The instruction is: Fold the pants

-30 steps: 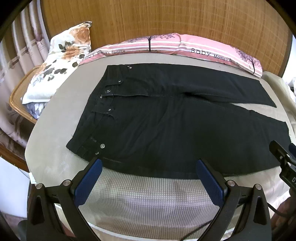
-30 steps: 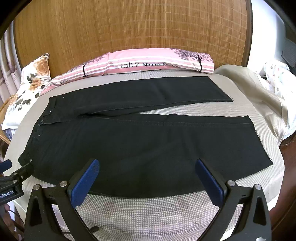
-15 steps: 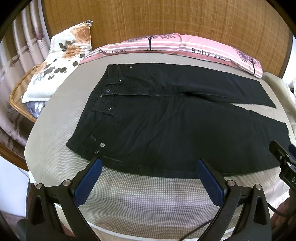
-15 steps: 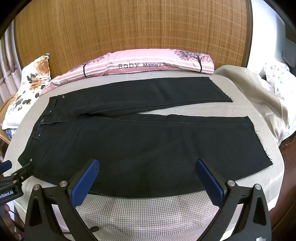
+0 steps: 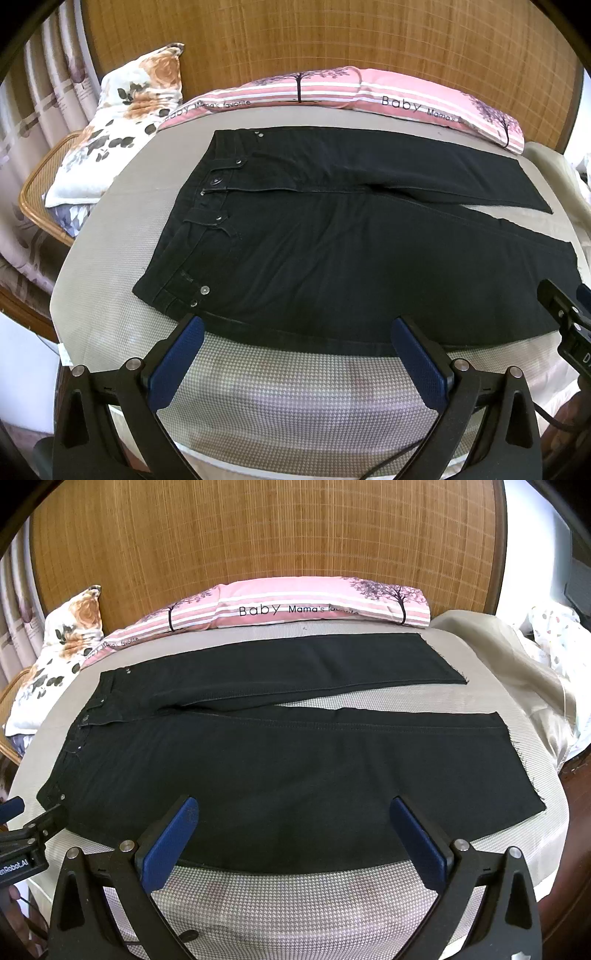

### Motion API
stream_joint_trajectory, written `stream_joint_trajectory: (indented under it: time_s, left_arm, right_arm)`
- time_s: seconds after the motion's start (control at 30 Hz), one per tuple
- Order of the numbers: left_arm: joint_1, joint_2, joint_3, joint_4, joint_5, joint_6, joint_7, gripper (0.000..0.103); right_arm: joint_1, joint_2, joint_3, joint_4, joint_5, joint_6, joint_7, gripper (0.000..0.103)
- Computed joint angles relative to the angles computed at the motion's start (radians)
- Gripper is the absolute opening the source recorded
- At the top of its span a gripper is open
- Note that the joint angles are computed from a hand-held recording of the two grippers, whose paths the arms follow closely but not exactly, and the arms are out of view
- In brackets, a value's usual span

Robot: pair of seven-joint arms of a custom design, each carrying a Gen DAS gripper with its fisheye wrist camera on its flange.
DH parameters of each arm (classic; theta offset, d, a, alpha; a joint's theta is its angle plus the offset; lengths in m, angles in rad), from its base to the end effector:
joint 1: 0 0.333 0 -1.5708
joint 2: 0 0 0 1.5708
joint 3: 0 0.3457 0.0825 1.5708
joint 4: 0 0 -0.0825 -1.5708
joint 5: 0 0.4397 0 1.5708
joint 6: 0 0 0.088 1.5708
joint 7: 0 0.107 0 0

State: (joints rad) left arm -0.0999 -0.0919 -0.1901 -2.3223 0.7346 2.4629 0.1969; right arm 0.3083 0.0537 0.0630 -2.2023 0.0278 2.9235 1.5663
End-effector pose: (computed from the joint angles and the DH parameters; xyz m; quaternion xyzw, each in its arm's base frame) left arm 0.5349 -0.1612 0.3955 -0.8369 0.4678 -0.1174 0.2590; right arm 0.5868 0.2262 0.4299 -0.7740 0.5417 -0.1782 0.2750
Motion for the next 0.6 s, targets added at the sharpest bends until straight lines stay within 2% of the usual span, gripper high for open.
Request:
stream_joint_trajectory:
  time_s: [0.6]
  left_arm:
    - [-0.001,0.009,0.003,0.004,-0.001,0.002,0.003,0.101]
  right_arm:
    - [0.000,0.000,0.000,0.000,0.006,0.000,-0.005,0.103]
